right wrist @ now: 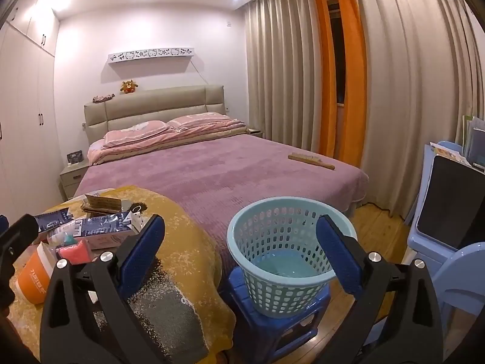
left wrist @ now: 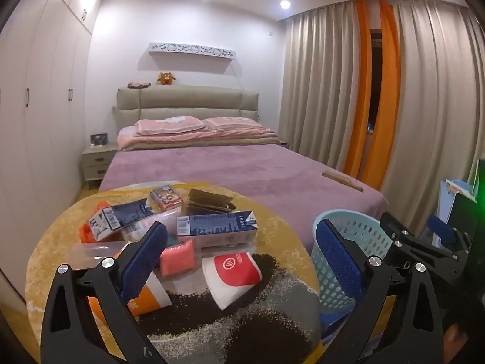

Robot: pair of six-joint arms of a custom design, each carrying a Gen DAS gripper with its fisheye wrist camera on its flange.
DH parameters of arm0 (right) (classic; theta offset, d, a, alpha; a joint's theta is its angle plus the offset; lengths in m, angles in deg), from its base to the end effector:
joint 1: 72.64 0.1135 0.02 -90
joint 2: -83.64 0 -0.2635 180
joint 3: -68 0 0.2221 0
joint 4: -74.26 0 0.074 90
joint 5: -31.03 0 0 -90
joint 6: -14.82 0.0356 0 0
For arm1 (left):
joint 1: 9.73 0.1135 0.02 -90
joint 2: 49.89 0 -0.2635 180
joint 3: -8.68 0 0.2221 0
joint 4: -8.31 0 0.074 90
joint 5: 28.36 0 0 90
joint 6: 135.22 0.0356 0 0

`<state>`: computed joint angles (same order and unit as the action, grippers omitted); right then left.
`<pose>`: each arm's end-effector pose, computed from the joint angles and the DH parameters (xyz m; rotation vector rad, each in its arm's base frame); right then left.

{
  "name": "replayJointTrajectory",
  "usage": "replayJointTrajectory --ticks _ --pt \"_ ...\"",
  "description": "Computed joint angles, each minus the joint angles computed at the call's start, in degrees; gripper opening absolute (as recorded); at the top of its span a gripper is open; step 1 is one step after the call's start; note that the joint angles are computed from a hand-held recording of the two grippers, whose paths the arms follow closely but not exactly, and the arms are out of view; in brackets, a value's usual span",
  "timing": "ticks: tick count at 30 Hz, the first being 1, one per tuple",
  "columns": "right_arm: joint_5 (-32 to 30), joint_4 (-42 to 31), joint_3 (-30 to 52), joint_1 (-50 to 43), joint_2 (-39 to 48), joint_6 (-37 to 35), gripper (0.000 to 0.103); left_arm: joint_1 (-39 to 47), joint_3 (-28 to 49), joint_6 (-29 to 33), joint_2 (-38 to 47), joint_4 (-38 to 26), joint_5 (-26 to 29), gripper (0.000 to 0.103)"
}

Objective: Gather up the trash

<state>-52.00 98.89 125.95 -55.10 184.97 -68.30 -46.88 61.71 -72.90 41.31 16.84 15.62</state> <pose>0.3224 0.0974 0.1842 -0.0938 1.8970 0.1746 0.2434 -0.1523 0.1909 -0.3053 1.8979 0.0873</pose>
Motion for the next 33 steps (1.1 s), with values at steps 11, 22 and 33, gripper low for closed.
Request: replayJointTrajectory --ticks 11,22,33 --pt "0.35 -1.99 1.45 0.65 1.11 0.25 0.095 0.34 0.26 -0.21 -0.64 -2.00 1.48 0.096" --pt "1.14 -3.46 5.34 1.26 4.24 0.18 0.095 3.99 -0.46 1.44 2.93 3.55 4.91 0.096" --pt "2.19 -0.47 4.92 1.86 2.07 -0.25 0.095 3.03 0.75 4.69 2.09 2.12 2.63 0.096"
